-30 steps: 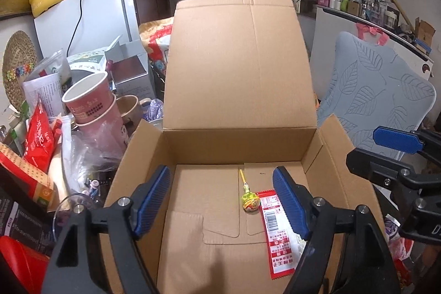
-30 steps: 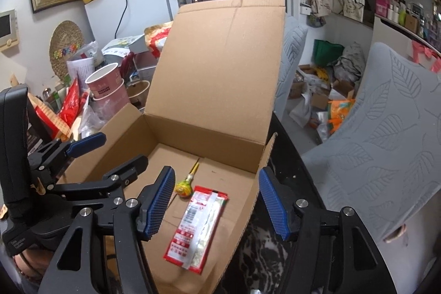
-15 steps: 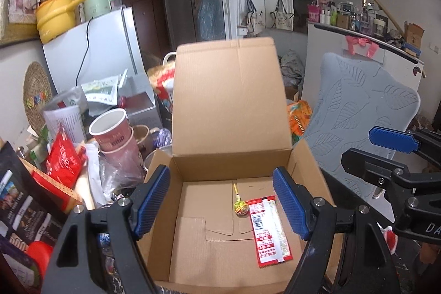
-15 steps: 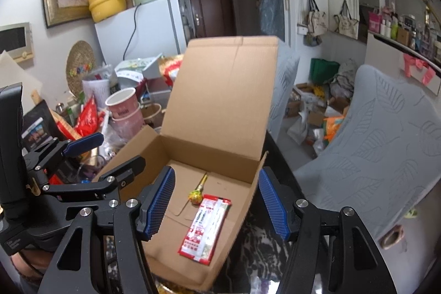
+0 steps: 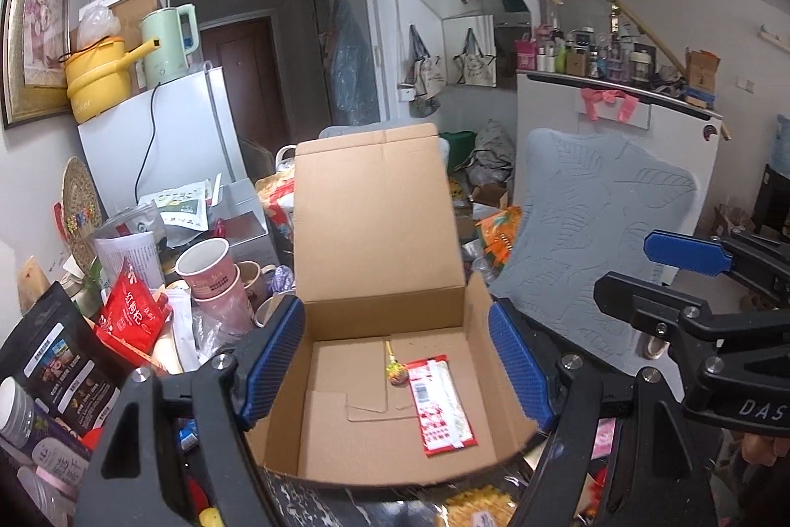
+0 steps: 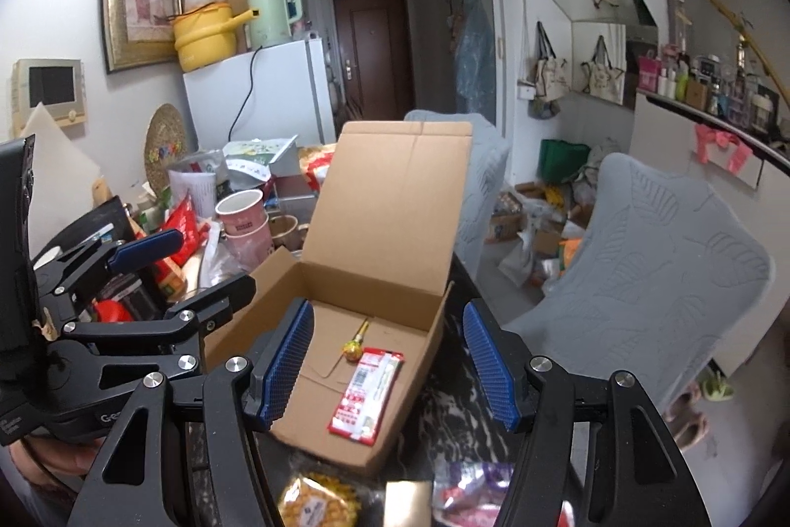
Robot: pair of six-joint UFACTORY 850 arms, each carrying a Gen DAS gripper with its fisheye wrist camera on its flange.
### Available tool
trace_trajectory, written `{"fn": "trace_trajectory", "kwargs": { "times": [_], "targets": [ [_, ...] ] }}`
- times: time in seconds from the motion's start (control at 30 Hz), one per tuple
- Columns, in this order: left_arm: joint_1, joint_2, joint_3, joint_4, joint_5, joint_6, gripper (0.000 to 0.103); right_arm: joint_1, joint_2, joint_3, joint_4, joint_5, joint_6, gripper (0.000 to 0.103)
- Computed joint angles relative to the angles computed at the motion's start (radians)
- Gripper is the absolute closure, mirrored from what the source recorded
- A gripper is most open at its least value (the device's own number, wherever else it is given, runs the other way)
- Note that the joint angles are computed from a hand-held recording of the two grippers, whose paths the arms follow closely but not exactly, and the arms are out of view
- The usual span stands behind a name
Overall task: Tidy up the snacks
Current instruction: 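Move both grippers back from the box toward the snack pile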
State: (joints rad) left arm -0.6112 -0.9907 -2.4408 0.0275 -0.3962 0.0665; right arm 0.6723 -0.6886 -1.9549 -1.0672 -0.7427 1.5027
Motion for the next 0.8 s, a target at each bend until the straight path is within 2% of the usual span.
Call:
{"fn": "trace_trajectory", "kwargs": {
  "times": [0.2, 0.3, 0.4, 0.53, 0.8],
  "targets": [
    [-0.011, 0.159, 0.267, -0.060, 0.118, 0.079, 0.026, 0.036, 0.065, 0.103, -0.058, -0.029, 0.095, 0.039],
    [-0.015, 0.206, 0.347, -0.112, 0.146, 0.138, 0.026, 0.055, 0.091, 0.149, -0.080, -0.044, 0.140, 0.039],
    [-0.016, 0.248, 0.420, -0.267, 0.156, 0.295, 0.026, 0.073, 0.110, 0.188, -0.090, -0.060, 0.176, 0.039],
    [-0.019, 0.294, 0.506, -0.402, 0.175, 0.432, 0.026, 0.094, 0.139, 0.245, -0.106, -0.076, 0.237, 0.039],
    [-0.026, 0.352, 0.620, -0.577, 0.174, 0.623, 0.026, 0.135, 0.176, 0.332, -0.113, -0.099, 0.335, 0.039]
  ]
}}
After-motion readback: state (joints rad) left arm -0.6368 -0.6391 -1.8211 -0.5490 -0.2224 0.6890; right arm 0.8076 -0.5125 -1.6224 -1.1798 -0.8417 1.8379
